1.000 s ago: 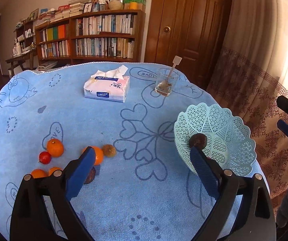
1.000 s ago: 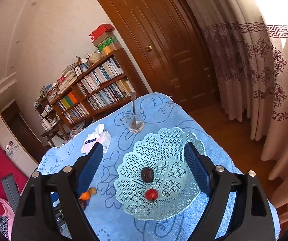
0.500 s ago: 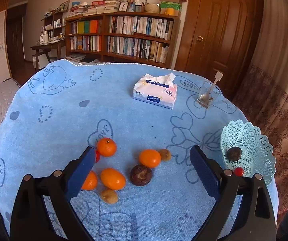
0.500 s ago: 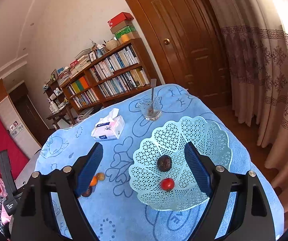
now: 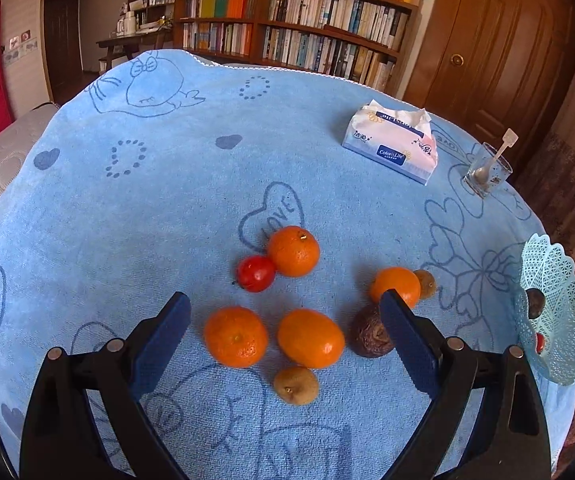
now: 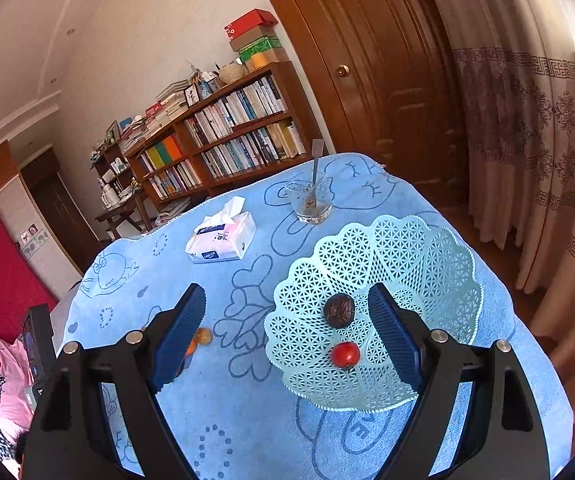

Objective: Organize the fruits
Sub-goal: 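Grasp an orange with the left gripper while the right returns to the fruit pile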

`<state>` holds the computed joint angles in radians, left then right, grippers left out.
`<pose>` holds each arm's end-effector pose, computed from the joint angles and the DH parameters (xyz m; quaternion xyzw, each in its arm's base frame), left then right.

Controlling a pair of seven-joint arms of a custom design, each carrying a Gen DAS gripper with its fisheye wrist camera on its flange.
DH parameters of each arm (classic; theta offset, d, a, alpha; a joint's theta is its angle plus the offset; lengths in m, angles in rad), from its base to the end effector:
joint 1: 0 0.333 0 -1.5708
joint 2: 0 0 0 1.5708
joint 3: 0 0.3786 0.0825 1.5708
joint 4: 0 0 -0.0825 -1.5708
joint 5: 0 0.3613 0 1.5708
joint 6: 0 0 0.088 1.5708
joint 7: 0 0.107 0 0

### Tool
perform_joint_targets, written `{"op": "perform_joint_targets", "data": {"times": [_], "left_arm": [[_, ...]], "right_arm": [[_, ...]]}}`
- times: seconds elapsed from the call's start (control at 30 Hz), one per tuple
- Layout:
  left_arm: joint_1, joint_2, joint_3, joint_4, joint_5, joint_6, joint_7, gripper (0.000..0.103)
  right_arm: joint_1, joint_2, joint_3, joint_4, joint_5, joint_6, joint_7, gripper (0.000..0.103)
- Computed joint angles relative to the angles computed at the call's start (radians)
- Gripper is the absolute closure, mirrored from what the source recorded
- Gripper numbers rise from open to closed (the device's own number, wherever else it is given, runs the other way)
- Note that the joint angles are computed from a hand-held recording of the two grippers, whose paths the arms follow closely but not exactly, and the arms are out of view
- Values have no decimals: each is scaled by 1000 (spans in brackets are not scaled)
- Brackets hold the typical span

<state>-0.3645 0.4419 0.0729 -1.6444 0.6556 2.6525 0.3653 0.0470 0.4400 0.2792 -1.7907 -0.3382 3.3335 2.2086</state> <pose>0.6820 -0.2324 0.4857 -0.7794 0.5168 -0.2532 0.2475 0.6653 0.2202 0.5230 -0.5875 0.6105 -0.1757 0.5013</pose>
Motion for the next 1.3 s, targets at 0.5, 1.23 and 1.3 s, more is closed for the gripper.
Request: {"op": "perform_joint_targets", "data": {"times": [0.5, 1.23, 1.3], "left_arm": [[6, -29, 30, -102, 45, 34, -109, 33], [2, -12, 28, -122, 83, 83, -52, 63], [-1, -20, 36, -134, 90, 101, -72, 63]], "right_arm": [[-10, 32, 49, 30, 24, -53, -72, 18], [3, 72, 95, 59, 83, -114, -194, 18], [7, 81, 102, 65, 91, -126, -217, 18]]}}
